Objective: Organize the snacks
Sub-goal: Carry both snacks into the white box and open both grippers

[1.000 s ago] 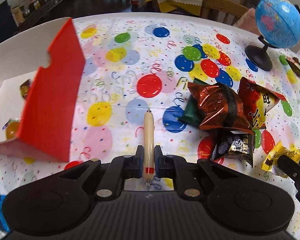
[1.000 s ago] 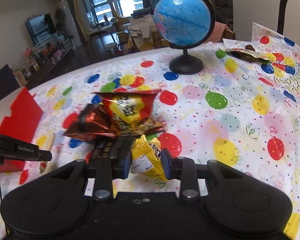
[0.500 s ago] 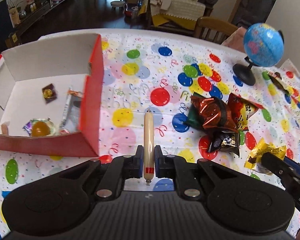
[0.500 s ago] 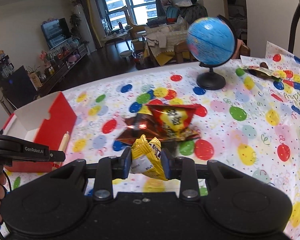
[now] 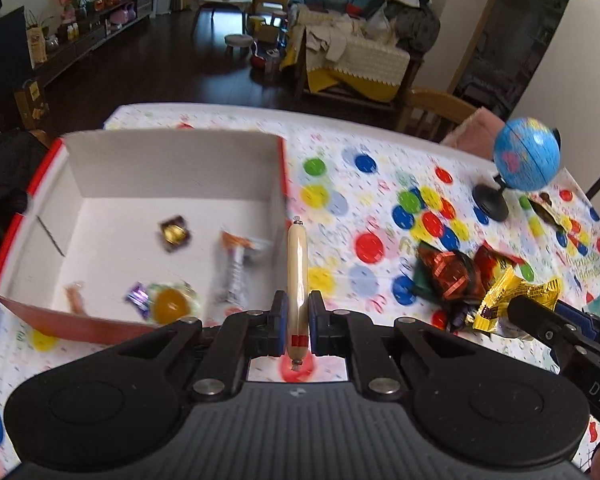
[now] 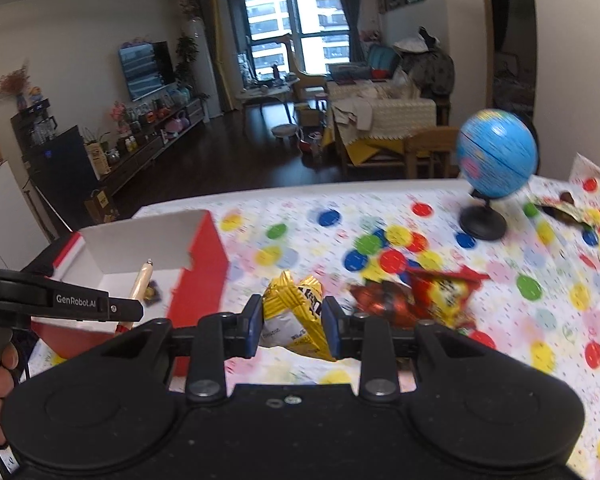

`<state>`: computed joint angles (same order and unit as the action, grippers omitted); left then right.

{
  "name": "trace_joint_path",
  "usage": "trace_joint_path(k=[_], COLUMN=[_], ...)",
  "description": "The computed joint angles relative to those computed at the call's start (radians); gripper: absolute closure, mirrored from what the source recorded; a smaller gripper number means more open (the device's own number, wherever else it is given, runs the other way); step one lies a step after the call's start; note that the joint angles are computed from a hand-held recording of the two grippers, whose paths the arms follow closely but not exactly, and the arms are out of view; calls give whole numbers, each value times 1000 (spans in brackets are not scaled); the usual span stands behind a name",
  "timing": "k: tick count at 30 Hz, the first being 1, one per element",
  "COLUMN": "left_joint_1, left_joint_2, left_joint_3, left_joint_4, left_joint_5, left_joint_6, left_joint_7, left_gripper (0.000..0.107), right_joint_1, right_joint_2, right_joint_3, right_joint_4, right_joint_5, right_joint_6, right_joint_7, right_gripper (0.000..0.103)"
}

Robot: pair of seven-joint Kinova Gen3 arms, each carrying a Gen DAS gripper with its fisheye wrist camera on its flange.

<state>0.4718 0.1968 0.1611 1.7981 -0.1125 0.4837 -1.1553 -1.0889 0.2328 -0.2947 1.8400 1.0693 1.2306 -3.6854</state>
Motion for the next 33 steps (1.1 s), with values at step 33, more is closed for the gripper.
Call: trace_joint_path(k=[33], left_joint_1=[-273], left_joint_2=[72], left_joint_3=[-74], left_joint_4=[-69], left_joint_5=[136], left_joint_6=[69], left_joint_7=[-347], left_gripper=[97], right_joint_1=[1], right_joint_2=[308], right_joint_3=[229], right_joint_4=[-440], right_joint_5=[-93], right_joint_6=[-309], right_joint_7=[457], right_gripper=[73])
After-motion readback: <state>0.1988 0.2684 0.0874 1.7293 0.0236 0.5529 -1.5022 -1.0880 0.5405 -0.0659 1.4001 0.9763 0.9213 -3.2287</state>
